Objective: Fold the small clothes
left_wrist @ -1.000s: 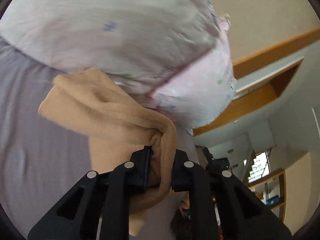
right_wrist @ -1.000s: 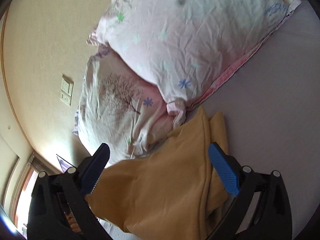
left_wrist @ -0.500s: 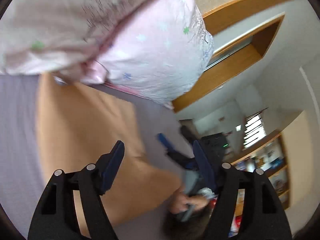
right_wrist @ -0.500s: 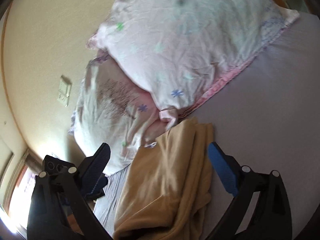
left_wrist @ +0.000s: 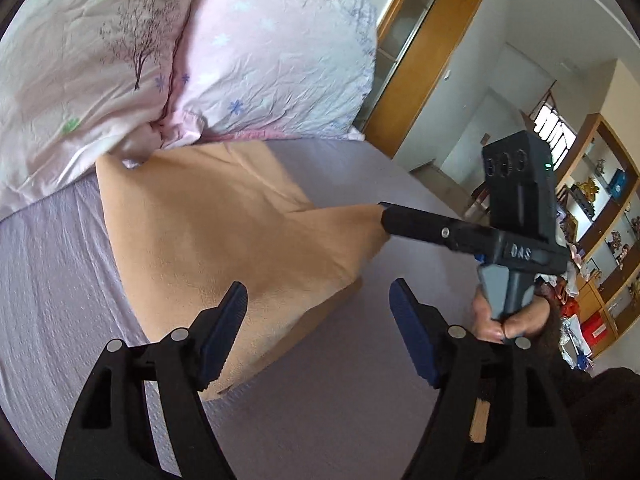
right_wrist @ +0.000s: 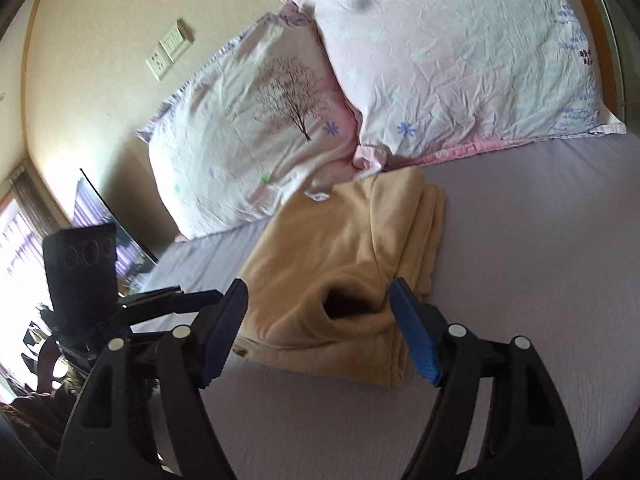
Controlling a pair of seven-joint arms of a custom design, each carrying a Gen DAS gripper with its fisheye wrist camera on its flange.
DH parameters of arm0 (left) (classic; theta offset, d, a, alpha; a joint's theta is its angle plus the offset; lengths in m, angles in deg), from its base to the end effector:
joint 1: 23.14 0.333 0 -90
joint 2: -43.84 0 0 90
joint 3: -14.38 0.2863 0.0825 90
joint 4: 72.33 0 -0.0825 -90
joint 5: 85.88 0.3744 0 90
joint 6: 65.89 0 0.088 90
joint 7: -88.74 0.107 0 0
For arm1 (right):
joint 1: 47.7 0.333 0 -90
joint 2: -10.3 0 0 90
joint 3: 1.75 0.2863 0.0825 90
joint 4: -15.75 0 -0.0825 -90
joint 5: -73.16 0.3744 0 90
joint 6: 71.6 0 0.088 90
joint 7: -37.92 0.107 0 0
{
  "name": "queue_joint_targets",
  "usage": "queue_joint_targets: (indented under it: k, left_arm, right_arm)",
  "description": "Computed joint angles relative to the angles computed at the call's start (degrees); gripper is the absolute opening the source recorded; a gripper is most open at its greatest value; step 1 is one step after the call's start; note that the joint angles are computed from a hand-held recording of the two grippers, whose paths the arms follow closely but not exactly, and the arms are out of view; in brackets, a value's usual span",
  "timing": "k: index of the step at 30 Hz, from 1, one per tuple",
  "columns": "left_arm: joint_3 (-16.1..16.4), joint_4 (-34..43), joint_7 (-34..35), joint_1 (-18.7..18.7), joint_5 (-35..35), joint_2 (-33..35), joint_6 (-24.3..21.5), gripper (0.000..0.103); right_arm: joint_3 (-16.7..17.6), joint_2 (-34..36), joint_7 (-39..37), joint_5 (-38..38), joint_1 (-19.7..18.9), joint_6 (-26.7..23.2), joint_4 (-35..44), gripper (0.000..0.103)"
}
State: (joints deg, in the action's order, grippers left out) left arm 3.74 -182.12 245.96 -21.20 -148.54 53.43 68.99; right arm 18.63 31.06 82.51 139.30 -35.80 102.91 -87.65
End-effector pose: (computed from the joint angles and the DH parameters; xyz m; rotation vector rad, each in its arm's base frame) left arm 0.6043 -0.1006 0.4187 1.3020 -2.4824 1.3820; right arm 0.5942 0.2656 0.3951 -1.6527 1.4029 -0.1536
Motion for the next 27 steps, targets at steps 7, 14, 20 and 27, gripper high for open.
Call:
queue_joint_targets:
  k: [7,14,20,27]
  left_arm:
    - [-0.18,-1.00,-7.46,-0.82,8.48,1.62,1.11,0.074]
    - [-0.08,-3.20,-7.16,-0.15,8.29,-0.49,-0.04,0.074]
    - [2.66,0.76,-7.90,3.56,-3.42,0.86,-1.26,0.081]
    - [1.25,18.35,-28.70,5.72,7.33,16.36,-6.83,0.081]
  right_arm:
    - [-5.10,0.72,18.61,-15.59,3.18,-1.66,-4.34,0.009]
    - [0.23,0.10,18.56,-14.88,-2.13,-2.90,-6.16,0.016]
    - [4.48,-0.16,5.37,4.89,-8.33,-4.55,-0.50,0.092]
    - [-8.38,16.44,33.41,-17.36,-1.34,-19.63,22.47,0.080]
